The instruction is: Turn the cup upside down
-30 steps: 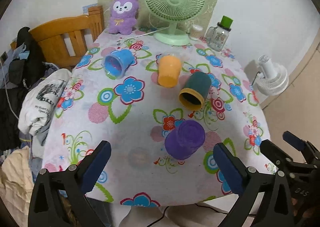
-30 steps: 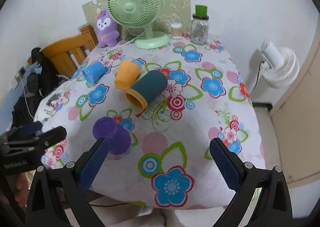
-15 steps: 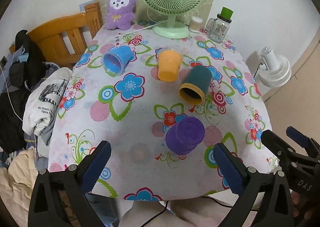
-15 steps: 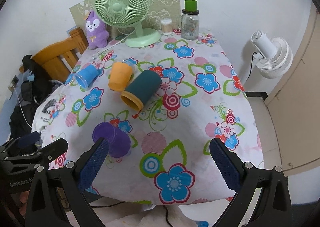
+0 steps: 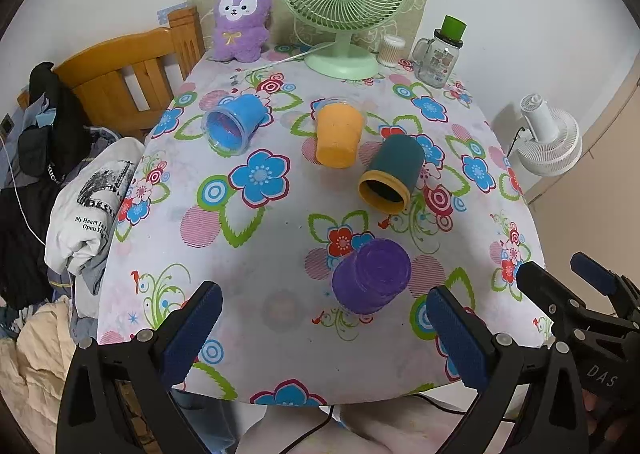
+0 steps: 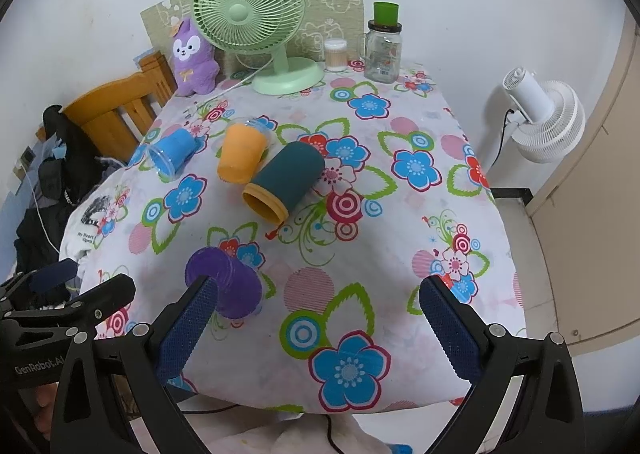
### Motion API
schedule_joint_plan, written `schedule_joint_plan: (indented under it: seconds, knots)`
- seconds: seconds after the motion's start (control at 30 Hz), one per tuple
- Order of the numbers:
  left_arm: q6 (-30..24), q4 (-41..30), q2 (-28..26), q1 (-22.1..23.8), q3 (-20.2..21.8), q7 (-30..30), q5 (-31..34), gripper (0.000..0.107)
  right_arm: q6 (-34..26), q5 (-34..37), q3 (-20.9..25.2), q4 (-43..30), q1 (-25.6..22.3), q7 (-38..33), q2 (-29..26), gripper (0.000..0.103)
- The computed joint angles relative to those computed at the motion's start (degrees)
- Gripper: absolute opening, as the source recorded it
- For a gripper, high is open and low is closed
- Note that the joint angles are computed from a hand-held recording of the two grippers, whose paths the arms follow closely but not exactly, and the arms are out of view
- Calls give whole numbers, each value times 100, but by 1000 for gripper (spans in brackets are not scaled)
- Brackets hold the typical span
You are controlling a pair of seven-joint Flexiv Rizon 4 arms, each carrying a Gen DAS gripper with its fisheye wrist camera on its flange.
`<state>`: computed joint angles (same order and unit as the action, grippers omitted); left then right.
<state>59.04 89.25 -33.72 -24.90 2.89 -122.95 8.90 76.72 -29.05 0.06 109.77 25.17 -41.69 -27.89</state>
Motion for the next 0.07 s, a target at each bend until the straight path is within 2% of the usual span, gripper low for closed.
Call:
schedule_joint_plan:
  seconds: [0.07]
  knots:
    - [-1, -13, -12, 19, -17, 32, -10, 103, 7, -12, -18, -10, 12, 11, -5, 102]
